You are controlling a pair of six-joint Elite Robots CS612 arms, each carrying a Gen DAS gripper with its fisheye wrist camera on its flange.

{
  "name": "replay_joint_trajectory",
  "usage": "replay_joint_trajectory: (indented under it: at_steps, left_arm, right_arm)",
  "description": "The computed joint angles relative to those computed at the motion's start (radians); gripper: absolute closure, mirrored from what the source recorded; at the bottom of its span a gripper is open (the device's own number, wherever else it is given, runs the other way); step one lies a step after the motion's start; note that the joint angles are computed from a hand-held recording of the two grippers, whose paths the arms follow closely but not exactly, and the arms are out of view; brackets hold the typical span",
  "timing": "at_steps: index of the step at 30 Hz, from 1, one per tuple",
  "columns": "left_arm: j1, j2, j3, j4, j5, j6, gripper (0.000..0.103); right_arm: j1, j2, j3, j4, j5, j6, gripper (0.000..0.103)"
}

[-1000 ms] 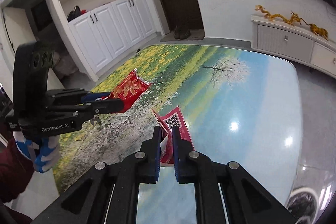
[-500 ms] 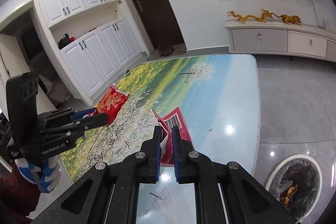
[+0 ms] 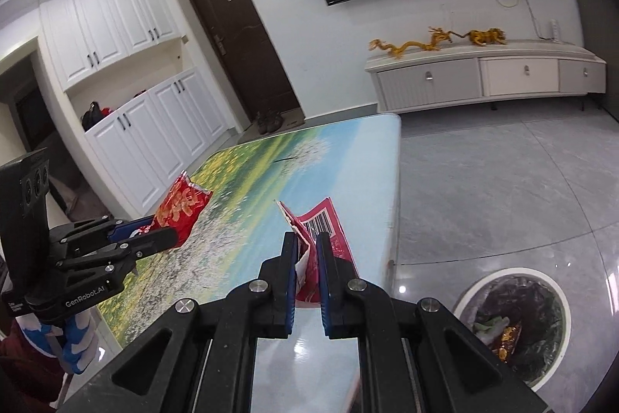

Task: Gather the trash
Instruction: 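Carry both red wrappers over the trash bin with both tools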

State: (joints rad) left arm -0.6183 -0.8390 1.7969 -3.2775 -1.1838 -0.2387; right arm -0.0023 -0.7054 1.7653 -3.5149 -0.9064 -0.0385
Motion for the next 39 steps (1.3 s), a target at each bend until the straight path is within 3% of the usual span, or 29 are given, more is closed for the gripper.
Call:
replay_joint_trajectory:
  at_steps: [14, 27, 34, 39]
  left_arm:
    - [-0.044, 0.106, -0.217, 0.205, -0.107, 0.069, 0.081]
    - [-0.062, 0.251, -0.487, 0.460, -0.224, 0.098, 0.079]
    - [-0.060, 0.308, -0.584, 0.520, -0.291, 0.075, 0.079]
    - [-0.052, 0.342, -0.649, 0.565, -0.363, 0.040, 0.077]
  right_arm:
    - [-0.119, 0.049, 0.021, -0.065, -0.035, 0.143, 0.093]
    - [-0.189, 0.113, -0.019, 0.061, -0.075, 0.255, 0.093]
    - [-0.200, 0.137, -0.055, 0.129, -0.099, 0.279, 0.090]
    - [-0.195, 0.147, -0.071, 0.160, -0.145, 0.313, 0.061]
